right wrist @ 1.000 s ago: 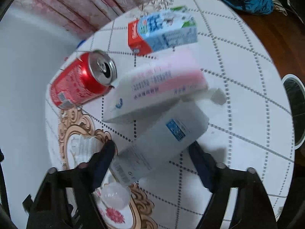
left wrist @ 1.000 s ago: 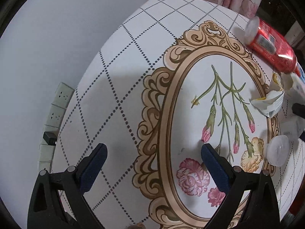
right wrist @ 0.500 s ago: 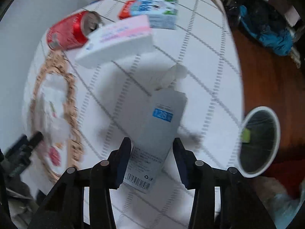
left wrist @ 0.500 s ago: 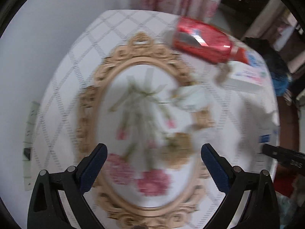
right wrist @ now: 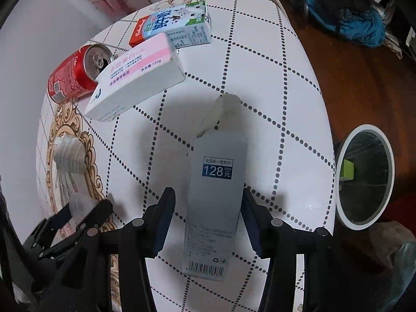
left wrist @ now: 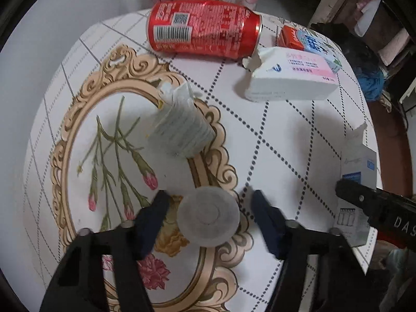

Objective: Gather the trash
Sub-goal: 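Grasp the clear plastic cup with left tool while right tool grasps tall white box, then carry cup and white box over the bin and open both tools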

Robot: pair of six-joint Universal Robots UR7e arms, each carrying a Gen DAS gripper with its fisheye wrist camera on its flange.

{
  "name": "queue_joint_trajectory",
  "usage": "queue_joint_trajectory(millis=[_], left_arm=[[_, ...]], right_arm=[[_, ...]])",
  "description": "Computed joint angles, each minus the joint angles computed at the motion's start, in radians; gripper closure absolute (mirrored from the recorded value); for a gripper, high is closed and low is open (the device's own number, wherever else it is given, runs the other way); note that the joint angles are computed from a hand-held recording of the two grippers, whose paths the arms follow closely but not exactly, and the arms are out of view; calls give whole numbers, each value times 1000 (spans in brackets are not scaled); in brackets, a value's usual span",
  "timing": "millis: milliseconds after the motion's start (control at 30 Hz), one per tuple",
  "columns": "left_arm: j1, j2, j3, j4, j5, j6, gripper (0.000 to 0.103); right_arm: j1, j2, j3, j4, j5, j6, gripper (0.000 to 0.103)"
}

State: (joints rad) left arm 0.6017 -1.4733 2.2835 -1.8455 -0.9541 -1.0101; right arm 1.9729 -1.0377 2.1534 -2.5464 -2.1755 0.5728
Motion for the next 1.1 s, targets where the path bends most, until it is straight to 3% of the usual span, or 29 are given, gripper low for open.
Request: queue_joint_trajectory(millis=[33,100,400,633,1100], left_arm=[[-6,5,-4,14,12,-11,65],[1,-9,-4,7,11,-4,67],[-12,-50,-14,56,41,-16,67],[-87,-152,-31,180,39,-78,67],[-247,-131,-111,202,86,-118,67]], right_arm=[[0,-2,-1,6,-9,-1,53],[11,3,-6,24,-38,6,63],[22,4,-1,2,-47,-29,67],[48,-14,8,-23,-33,-52,67],[159,-159,13,-6,-51,-115,67]])
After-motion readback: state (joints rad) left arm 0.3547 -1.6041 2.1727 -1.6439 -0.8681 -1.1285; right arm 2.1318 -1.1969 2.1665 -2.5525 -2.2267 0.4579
